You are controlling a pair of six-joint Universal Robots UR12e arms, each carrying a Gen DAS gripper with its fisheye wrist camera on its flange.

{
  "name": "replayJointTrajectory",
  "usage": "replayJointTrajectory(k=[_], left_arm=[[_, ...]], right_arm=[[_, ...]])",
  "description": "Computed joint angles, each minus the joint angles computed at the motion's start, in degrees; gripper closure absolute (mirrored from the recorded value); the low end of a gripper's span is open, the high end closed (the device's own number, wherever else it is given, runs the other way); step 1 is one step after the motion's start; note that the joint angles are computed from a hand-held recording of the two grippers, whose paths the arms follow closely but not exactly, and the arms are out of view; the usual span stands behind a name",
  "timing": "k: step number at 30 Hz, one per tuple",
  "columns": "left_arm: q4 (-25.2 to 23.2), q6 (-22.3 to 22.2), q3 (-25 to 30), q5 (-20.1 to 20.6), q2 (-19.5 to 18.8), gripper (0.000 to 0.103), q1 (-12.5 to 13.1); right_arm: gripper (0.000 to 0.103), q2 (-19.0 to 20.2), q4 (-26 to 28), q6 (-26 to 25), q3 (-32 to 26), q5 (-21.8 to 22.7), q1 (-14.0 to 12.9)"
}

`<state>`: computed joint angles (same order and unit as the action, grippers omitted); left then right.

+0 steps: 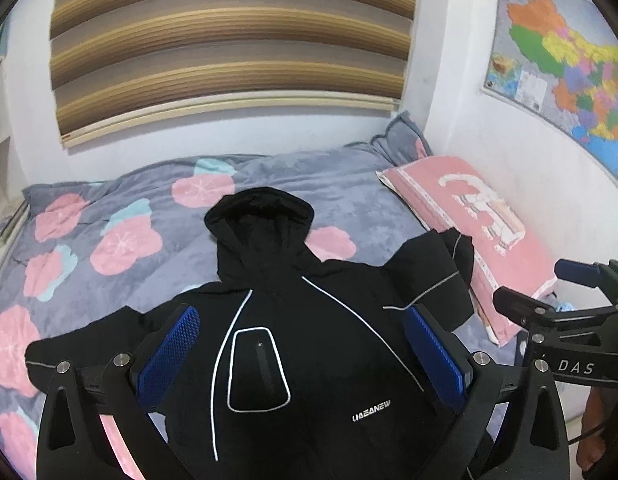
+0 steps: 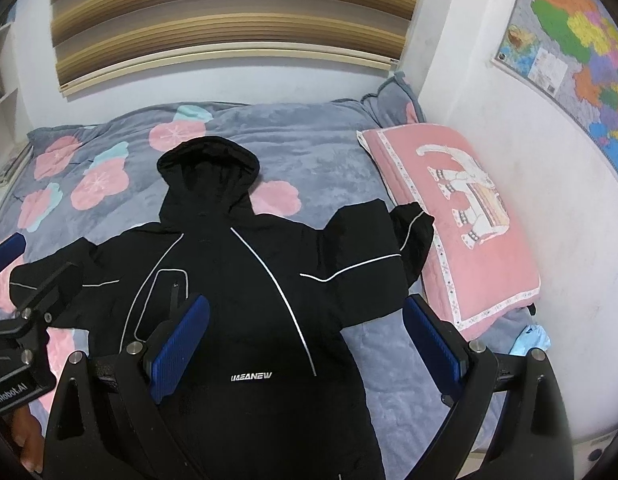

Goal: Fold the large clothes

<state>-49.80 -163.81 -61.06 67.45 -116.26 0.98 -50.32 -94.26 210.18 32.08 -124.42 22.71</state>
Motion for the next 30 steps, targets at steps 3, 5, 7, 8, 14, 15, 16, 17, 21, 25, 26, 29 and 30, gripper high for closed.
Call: replayJointTrajectory(k=[3, 5, 7, 8, 14, 15, 16, 17, 21, 25, 26, 29, 30], left_arm=[[-1.2, -0.56, 0.47, -1.29, -0.5, 0.001, -0.52], [-2.73, -1.5, 1.12, -4.04, -0.78, 0.001, -0.47], [-3.25, -1.29, 1.66, -3.7, -1.09, 0.001, -0.92], [-3.95, -1.47, 2.14, -3.53, -1.34, 0.001, -1.2], [-5.98, -3.27, 4.97, 0.33, -3.41, 0.001, -2.83], [-5.9, -3.58, 5.24, 1.11, -3.73, 0.001, -3.13], [-6.31, -4.25, 5.8, 2.17, -4.19, 0.001, -3.53], [-6.43, -4.65, 6.04, 2.89, -4.44, 0.001, -3.79], [-8.58, -6.79, 8.4, 5.98, -6.33, 0.001, -5.41], [-12.22, -8.51, 12.11, 7.15, -9.22, 0.001, -7.3], [-13.26, -8.66, 13.01, 7.66, -9.98, 0.001, -7.77], [-17.29, -8.94, 16.93, 9.3, -13.22, 0.001, -9.2], [-18.2, -8.95, 17.99, 9.81, -14.19, 0.001, -9.63]], right_arm=[[0.005, -0.33, 0.26, 0.21, 0.53, 0.76, -0.57], [0.005, -0.74, -0.39, 0.69, 1.4, 1.37, -1.07], [0.005, -1.23, -1.42, 0.65, 2.45, 3.12, -1.77], [0.005, -1.26, -1.75, 0.47, 2.54, 3.94, -2.08], [0.005, -1.88, -5.44, -2.53, 4.86, 8.43, -4.33], [0.005, -1.99, -6.18, -2.68, 5.3, 10.08, -4.83], [0.005, -1.89, -6.17, -3.12, 5.36, 10.89, -5.32], [0.005, -1.68, -6.02, -3.93, 5.32, 11.74, -5.96], [0.005, -1.85, -8.34, -7.13, 7.17, 14.24, -7.9], [0.005, -3.42, -13.03, -10.1, 11.9, 16.82, -10.2], [0.005, -4.19, -14.93, -10.06, 13.74, 17.25, -10.94], [0.005, -6.28, -19.32, -9.02, 18.78, 16.51, -13.57], [0.005, -6.53, -19.72, -8.38, 19.55, 16.28, -14.31]])
